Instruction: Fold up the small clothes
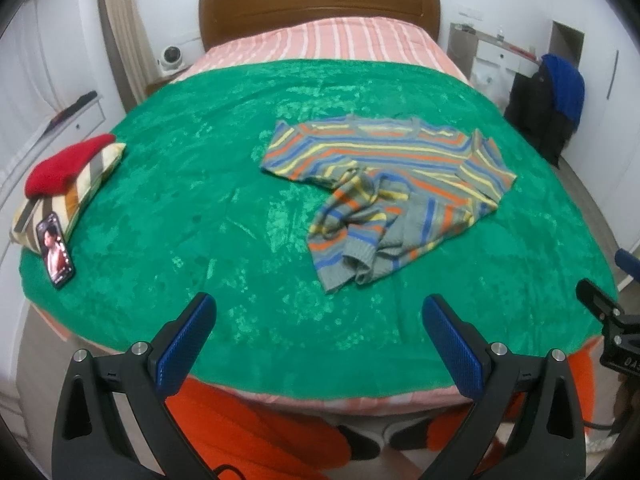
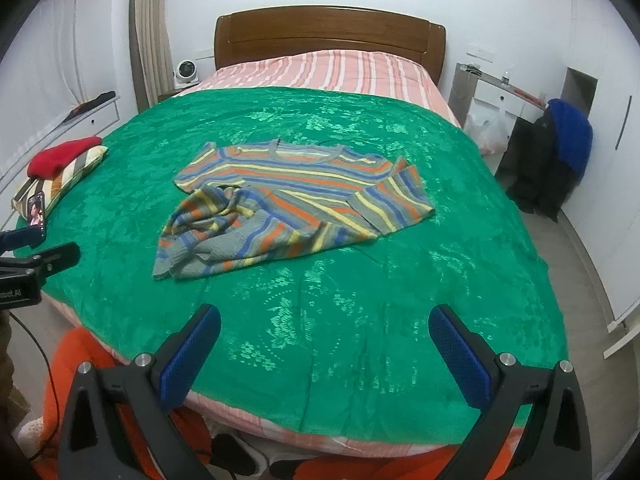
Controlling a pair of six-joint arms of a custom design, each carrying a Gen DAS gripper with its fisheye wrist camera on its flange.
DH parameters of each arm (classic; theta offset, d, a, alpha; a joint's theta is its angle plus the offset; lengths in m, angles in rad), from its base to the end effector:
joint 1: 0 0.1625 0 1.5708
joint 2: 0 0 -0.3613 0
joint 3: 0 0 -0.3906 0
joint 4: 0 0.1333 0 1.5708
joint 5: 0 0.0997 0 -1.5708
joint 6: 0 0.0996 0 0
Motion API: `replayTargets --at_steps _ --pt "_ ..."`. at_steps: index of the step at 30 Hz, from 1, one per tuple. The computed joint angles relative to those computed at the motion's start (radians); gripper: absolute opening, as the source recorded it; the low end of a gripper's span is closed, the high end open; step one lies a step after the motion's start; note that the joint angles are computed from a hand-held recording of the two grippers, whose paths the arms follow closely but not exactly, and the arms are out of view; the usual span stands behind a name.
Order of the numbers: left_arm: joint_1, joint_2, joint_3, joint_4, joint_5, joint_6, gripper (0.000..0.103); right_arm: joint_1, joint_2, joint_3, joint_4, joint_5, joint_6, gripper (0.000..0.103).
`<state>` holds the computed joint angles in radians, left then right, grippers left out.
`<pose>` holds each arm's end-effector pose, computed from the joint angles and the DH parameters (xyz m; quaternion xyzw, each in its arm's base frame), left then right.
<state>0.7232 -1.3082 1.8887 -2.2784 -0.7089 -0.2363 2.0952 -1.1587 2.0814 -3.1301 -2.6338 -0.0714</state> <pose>-0.2572 -0.5057 0.2455 0.2475 0.8727 -0.2645 0.3274 0.2851 -0.4005 0.2025 0.0887 -0.8292 0.3710 0.4085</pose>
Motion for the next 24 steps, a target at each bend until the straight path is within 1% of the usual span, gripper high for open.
replayTargets --at_steps 4,8,13,15,16,17,18,19,20,21,22,23,24 --pt "-0.001 0.001 0.001 0.007 -0.015 0.001 0.103 -0.014 -0.013 0.001 0.039 0.011 0.033 0.103" --pt "-0.005 -0.002 0.012 -0.015 -0.029 0.025 0.103 -0.006 0.003 -0.007 0.015 0.017 0.002 0.103" --pt "0.008 0.005 0.008 -0.011 -0.06 0.026 0.103 -0.008 0.009 -0.009 0.044 0.04 0.007 0.103" --pt "0.017 0.013 0.007 -0.032 -0.063 0.044 0.103 -0.009 0.018 -0.012 0.025 0.045 -0.011 0.103" --pt "0.032 0.025 0.007 -0.069 -0.069 0.073 0.103 -0.015 0.028 -0.013 -0.019 0.057 -0.051 0.103" --pt "0.048 0.04 0.002 -0.094 -0.073 0.097 0.103 -0.027 0.038 -0.01 -0.08 0.086 -0.11 0.103" --pt "0.082 0.079 -0.021 -0.116 -0.071 0.122 0.103 -0.047 0.047 -0.007 -0.139 0.13 -0.181 0.103" --pt "0.11 0.107 -0.042 -0.126 -0.081 0.139 0.103 -0.074 0.061 -0.012 -0.188 0.167 -0.256 0.103" --pt "0.157 0.151 -0.082 -0.138 -0.112 0.178 0.103 -0.099 0.078 -0.025 -0.218 0.19 -0.311 0.103" --pt "0.183 0.177 -0.105 -0.137 -0.129 0.2 0.102 -0.139 0.096 -0.045 -0.235 0.235 -0.371 0.103" --pt "0.224 0.228 -0.16 -0.106 -0.145 0.219 0.102 -0.182 0.104 -0.07 -0.21 0.296 -0.405 0.103" --pt "0.249 0.264 -0.203 -0.068 -0.155 0.219 0.101 -0.212 0.112 -0.096 -0.176 0.338 -0.42 0.103" --pt "0.275 0.301 -0.251 -0.028 -0.181 0.223 0.101 -0.251 0.128 -0.144 -0.1 0.393 -0.435 0.102"
